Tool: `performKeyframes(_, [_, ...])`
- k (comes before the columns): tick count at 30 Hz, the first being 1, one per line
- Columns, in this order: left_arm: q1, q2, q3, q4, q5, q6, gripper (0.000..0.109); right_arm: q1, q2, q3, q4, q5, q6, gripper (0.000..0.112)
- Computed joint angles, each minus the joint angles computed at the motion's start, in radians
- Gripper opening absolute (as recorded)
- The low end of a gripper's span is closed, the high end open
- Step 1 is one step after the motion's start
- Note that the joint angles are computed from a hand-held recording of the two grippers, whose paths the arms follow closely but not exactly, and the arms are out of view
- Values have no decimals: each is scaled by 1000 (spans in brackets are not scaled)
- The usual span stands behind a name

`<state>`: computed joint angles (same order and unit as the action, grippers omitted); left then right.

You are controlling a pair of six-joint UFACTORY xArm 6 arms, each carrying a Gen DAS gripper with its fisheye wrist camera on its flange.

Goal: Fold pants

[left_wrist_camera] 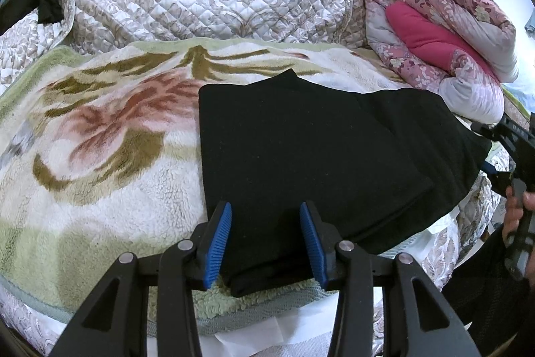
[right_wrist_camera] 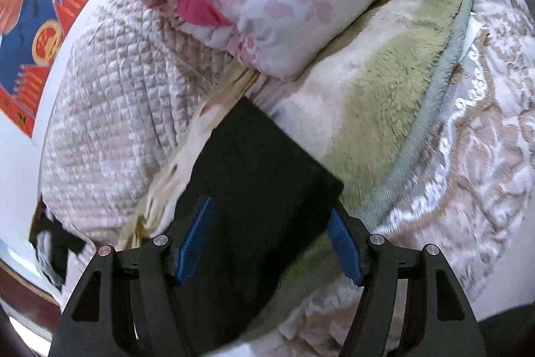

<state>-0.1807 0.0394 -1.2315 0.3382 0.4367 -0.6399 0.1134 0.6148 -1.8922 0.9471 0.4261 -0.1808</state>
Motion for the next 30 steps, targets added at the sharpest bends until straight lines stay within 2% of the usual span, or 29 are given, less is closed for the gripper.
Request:
performKeyframes(3, [1,0,2,-10,-5,6,46,7,-8,1,119,-3,-132,51])
performKeyframes(4, [-1,2,-1,-2,-2,-2,46,8,-5,-7,146,3,-166,51])
performKeyframes(6, [-2,3,-4,5,2,-7,46,9,38,-68,75,38,-124,50])
performKeyframes(8, [0,0,1,-5,-1,3,46,4,100,-155,-65,83,-4,40])
performKeyframes(9, [0,0,2,-10,-3,5,46,1,129,-201,-93,105,28,31])
performKeyframes(10, [2,-2,4,-24,-6,15,46,2,135,-215,-92,106,25,26])
performKeyframes(13, [14,-8,6,-62,-13,38,46,9,130,-243,-54,115,-51,24])
performKeyframes(19, [64,-27,7,-86,-17,4,46,65,165,-377,-116,162,-111,24])
performKeyframes(26, [121,-68,32,-2,-10,-112,46,205,159,-438,-185,209,-248,24])
performKeyframes(30, [166,-99,62,15,-4,-166,46,284,172,-445,-240,281,-316,24])
